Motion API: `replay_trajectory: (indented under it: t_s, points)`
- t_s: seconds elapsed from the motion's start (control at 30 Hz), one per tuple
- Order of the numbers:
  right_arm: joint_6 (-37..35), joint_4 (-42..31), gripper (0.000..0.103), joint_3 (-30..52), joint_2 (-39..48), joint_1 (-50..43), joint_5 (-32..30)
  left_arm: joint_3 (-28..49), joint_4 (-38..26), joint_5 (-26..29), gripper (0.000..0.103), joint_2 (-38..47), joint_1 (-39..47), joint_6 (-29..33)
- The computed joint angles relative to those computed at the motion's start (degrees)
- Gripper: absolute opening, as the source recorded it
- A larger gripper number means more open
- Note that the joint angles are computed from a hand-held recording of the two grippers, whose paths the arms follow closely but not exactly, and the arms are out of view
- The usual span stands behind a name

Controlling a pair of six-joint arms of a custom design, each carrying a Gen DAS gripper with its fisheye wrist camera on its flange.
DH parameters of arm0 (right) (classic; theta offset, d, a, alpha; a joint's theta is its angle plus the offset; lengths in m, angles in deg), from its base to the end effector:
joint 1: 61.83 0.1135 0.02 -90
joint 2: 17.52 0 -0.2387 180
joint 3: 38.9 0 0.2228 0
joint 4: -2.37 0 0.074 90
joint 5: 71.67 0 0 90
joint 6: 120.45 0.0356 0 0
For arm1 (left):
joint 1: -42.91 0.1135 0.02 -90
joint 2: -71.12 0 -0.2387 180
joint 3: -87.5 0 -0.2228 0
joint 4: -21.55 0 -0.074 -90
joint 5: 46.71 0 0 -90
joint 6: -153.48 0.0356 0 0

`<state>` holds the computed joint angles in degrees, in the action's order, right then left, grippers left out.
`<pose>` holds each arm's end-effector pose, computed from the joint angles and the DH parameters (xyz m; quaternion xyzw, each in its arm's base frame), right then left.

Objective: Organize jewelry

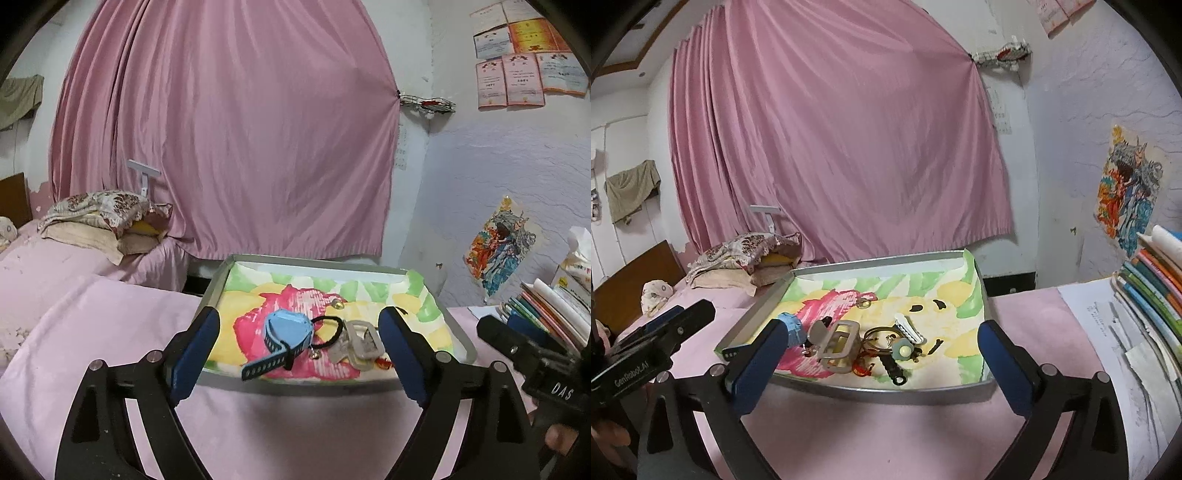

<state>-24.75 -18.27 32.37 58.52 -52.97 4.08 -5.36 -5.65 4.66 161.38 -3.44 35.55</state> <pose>0.2777 0.0522 0.2801 -0.0894 0.8366 0.1712 0.5126 0.2449 -0.2245 0.2887 -0.0314 0.8344 -0.0548 0.5476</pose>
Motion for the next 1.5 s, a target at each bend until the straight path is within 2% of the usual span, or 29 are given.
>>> replay_trajectory:
  t_s: [0.37, 0.67, 0.87, 1.07, 1.2, 1.37, 1.5]
  points:
    - [-0.9, 0.9, 0.103, -9.8, -12.5, 1.3, 1.3, -8.6, -0.3, -9.0, 0.084, -6.4, -7.7, -2.8]
    - [-0.8, -1.0, 0.103, -16.6, -22.6, 3.4, 3.0, -14.9, -2.4, -18.0, 0.084, -11.6, -15.7, -7.8]
    - [0.2, -3.0, 0.103, -20.9, -30.0, 6.9, 7.0, -18.6, -5.2, -22.0, 0.084, -14.1, -20.7, -12.7]
    - [0.9, -5.0, 0.103, -24.6, -36.3, 10.6, 11.1, -19.9, -11.6, -25.7, 0.084, -15.0, -25.3, -20.4]
    - [1.9, -6.9, 0.103, -26.3, -40.3, 13.8, 14.4, -19.8, -18.7, -28.4, 0.084, -14.6, -29.0, -28.6]
    - [2.4, -8.4, 0.103, -28.4, -44.0, 16.9, 17.4, -20.5, -24.4, -29.9, 0.084, -12.9, -32.0, -36.9]
    - [2.8, -8.9, 0.103, -30.7, -46.8, 19.6, 20.7, -21.2, -26.7, -30.7, 0.084, -12.5, -33.3, -41.2]
